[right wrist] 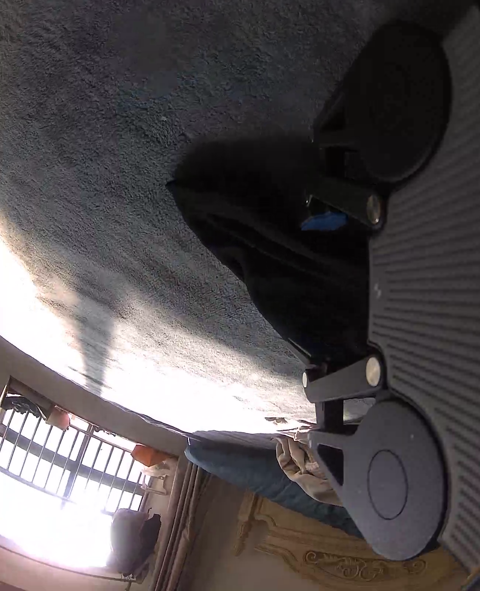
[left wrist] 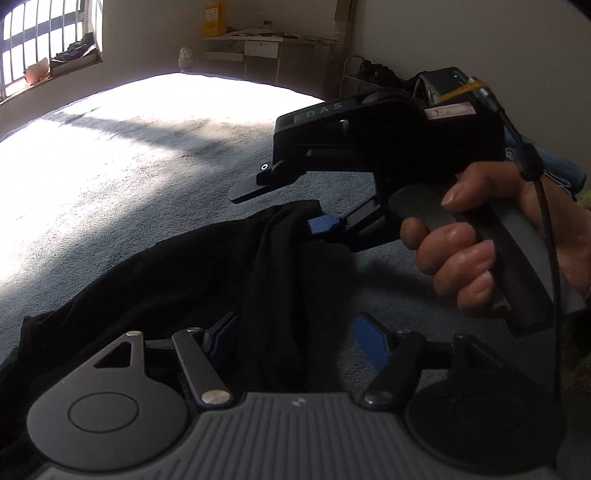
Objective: Fold clothes
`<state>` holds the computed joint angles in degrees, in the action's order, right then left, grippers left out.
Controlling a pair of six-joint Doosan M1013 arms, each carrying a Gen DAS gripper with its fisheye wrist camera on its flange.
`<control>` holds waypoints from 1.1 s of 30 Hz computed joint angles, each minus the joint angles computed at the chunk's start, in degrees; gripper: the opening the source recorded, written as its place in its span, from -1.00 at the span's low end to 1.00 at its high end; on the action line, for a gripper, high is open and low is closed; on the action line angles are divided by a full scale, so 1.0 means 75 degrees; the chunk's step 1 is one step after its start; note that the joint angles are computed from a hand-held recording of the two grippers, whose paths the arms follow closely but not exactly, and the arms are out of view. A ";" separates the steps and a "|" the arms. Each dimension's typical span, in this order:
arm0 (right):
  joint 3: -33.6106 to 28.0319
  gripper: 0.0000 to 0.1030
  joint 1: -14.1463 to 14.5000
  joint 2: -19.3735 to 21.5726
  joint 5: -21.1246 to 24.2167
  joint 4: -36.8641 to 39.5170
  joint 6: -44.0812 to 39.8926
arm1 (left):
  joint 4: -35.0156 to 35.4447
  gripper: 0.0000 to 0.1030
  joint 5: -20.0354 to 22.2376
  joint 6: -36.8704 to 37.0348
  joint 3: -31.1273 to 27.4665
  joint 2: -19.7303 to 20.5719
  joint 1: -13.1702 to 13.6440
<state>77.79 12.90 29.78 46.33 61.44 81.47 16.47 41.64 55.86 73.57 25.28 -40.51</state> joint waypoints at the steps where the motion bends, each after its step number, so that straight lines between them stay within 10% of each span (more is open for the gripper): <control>1: -0.0059 0.10 -0.0013 0.0056 0.0094 0.0308 -0.0221 | -0.0057 0.11 0.0088 -0.0064 -0.0107 0.0104 0.0021; 6: -0.0402 0.10 -0.0114 0.0355 0.0699 0.1229 -0.0955 | -0.0386 -0.73 -0.0102 -0.1578 -0.0068 0.0163 0.0312; 15: 0.0217 0.14 -0.0518 0.0002 0.0200 0.2263 -0.1643 | -0.1317 -0.78 -0.3312 -0.6208 0.1786 -0.0540 0.1100; 19: 0.0293 0.14 -0.0517 -0.0091 0.0319 0.1398 -0.1166 | -0.0300 -0.23 -0.3633 -0.7858 0.2141 -0.0755 0.1131; 24: 0.0394 0.13 -0.0354 -0.0269 0.0437 0.0569 -0.0953 | -0.0692 0.17 -0.3195 -0.6695 0.2413 -0.1304 0.1054; 33: 0.0667 0.13 -0.0138 -0.0935 0.1814 -0.0614 -0.1641 | 0.0330 0.33 -0.0273 -0.7730 0.3340 -0.3080 0.0216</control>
<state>82.79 11.86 22.76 59.93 56.84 69.16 18.94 39.59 -2.11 98.62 2.18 -38.89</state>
